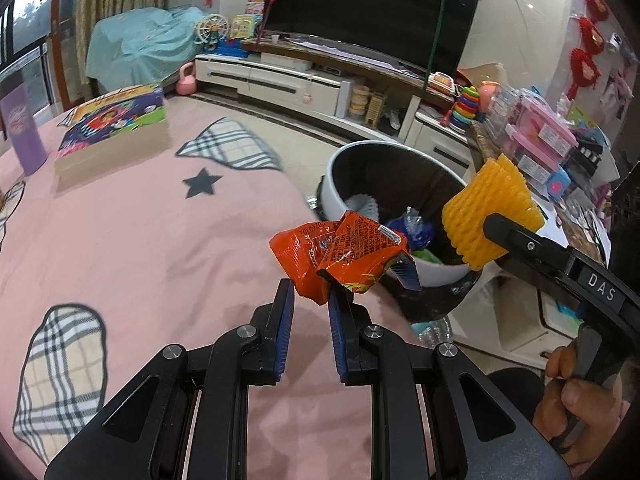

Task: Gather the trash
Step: 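Carry the orange snack bag and yellow foam net over the bin, then open both tools to drop the orange bag and yellow net into the bin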

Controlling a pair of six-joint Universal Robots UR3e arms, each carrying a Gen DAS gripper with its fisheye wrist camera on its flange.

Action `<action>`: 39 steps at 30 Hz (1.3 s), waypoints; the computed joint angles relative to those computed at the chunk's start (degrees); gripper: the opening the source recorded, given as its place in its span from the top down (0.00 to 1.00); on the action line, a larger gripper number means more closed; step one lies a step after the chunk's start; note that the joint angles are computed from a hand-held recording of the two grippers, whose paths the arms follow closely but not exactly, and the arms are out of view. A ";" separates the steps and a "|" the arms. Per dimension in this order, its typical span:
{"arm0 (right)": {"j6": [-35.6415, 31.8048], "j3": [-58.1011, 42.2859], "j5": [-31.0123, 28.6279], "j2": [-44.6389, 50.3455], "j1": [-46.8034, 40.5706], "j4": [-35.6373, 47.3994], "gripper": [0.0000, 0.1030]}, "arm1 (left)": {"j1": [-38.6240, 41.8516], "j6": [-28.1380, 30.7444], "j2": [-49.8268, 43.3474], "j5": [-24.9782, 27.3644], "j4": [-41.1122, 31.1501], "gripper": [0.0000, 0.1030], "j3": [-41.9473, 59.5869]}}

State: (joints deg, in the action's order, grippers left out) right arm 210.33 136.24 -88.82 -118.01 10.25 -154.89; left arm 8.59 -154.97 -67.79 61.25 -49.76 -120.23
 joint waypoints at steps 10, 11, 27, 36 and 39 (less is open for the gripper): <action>-4.15 0.81 3.39 -4.95 -7.00 5.73 0.59 | -9.62 -5.52 -9.06 4.87 6.13 0.84 7.17; -4.38 0.86 3.55 -5.22 -7.41 6.00 0.59 | -10.40 -5.91 -9.97 5.23 6.48 0.84 8.01; -10.26 0.36 8.08 -7.07 -15.86 10.18 0.58 | -17.95 -9.56 -20.37 10.42 9.04 0.83 16.07; -11.17 -0.45 8.77 -4.39 -17.15 9.88 0.58 | -20.30 -10.40 -24.34 12.30 9.33 0.82 19.56; -10.94 -1.17 8.19 -2.95 -16.45 9.59 0.58 | -20.81 -10.55 -25.69 12.83 9.14 0.82 20.88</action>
State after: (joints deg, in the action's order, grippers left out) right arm 199.39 135.08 -80.63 -120.96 -6.20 -145.30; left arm -12.22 -165.52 -93.48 74.08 -40.61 -99.34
